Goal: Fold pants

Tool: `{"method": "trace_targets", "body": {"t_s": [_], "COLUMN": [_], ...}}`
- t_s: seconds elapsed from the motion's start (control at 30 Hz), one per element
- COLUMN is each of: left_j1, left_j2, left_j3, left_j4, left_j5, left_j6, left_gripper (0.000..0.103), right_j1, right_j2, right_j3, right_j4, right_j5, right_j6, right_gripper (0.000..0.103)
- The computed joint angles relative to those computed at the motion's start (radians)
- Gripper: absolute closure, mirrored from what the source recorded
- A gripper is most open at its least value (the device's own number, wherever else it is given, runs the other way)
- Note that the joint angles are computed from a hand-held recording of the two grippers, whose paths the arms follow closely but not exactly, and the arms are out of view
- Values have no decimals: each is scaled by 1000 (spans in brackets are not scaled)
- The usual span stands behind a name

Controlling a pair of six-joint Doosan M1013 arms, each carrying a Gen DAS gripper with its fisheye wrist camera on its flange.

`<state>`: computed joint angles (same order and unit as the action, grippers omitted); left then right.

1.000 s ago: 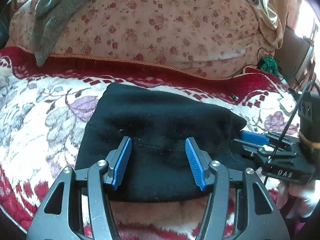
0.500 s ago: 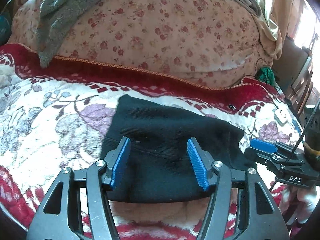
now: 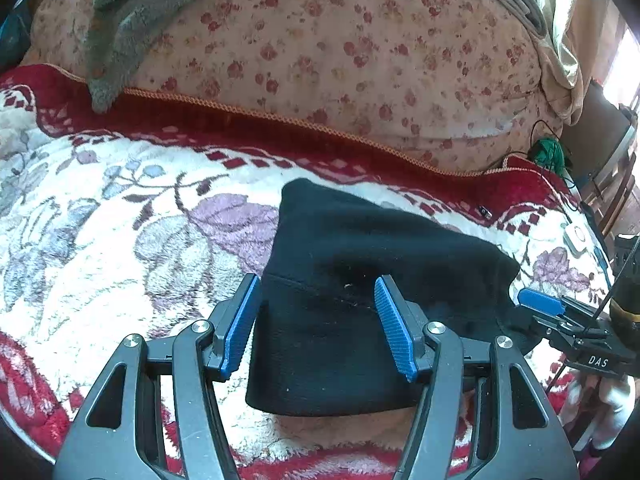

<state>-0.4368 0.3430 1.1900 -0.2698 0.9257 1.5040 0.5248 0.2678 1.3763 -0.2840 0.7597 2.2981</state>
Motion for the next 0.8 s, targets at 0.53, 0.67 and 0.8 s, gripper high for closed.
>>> {"method": "trace_targets", "body": {"t_s": [0.53, 0.67, 0.8], "left_j1": [28, 31, 36], "left_j2": [65, 83, 87], "left_j3": [-63, -69, -57], "left_j4": [-102, -156, -193], "left_j5": [73, 87, 75], "left_j6": [74, 105, 121], "left_gripper": [36, 32, 37], "right_j1": [-105, -109, -101], "right_j2": [11, 16, 14], "right_j3": [97, 111, 122], "right_j4": [651, 717, 710], "right_j5": [-223, -273, -320], "right_j6": [-344, -410, -438], "right_gripper": [32, 34, 47]}}
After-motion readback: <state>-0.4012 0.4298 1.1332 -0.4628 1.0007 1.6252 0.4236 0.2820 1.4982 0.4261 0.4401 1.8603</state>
